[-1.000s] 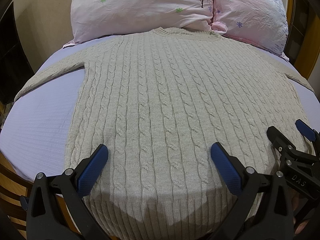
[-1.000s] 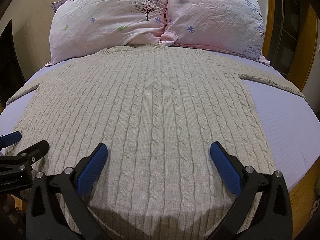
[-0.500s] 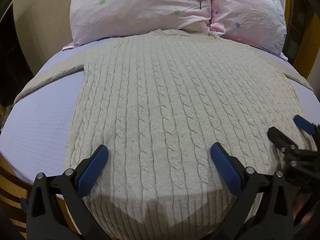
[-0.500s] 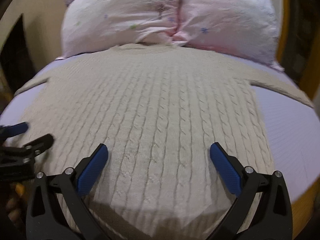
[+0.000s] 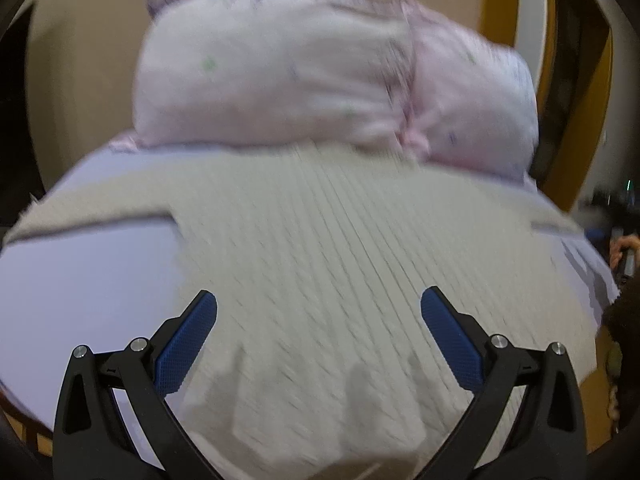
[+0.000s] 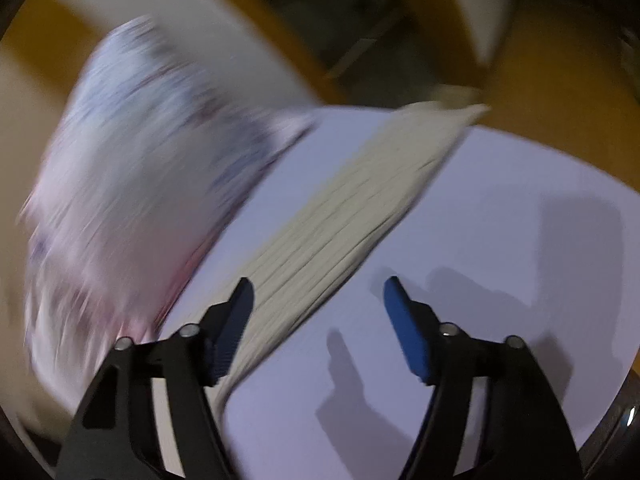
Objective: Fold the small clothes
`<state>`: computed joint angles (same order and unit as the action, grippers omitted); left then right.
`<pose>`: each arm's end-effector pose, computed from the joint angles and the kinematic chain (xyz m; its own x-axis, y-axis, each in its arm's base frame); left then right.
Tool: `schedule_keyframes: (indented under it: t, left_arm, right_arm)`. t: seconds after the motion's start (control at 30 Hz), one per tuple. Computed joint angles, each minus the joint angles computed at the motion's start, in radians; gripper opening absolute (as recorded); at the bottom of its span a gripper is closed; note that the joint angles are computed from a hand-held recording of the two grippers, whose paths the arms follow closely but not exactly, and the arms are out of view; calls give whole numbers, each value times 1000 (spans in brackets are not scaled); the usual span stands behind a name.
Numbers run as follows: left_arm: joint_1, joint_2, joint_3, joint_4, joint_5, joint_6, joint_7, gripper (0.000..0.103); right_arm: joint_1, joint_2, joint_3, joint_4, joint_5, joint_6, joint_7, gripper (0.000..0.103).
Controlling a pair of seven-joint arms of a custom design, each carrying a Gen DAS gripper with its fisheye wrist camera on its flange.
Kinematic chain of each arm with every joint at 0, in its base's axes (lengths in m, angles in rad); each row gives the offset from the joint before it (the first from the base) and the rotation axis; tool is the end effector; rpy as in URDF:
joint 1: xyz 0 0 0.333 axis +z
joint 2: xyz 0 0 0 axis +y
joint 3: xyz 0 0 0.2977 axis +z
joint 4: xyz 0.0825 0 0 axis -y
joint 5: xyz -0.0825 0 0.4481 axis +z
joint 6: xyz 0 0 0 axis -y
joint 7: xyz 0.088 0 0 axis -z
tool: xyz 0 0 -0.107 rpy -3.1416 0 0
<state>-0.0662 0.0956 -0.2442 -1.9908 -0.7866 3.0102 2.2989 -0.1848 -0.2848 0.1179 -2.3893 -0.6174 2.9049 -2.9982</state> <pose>0.6535 -0.1513 0.4600 -0.3450 -0.9309 0.1202 -0.5677 0.1050 -0.8165 0.5573 -0.0006 0.4617 -0.6735 -0.4138 -0.6125 -0.1428 0.8858 -0.4415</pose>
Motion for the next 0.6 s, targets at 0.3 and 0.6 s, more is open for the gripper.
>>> schedule_keyframes:
  t: [0.3,0.6]
  left_arm:
    - [164,148,-71,195,-176,50,-27,102]
    - [236,230,-26,298,-303,59,-90,102]
  right_arm:
    - [-31,178,-80,122,-113,35,183,32]
    - [88,192,-67,327,-635,-78,329,7]
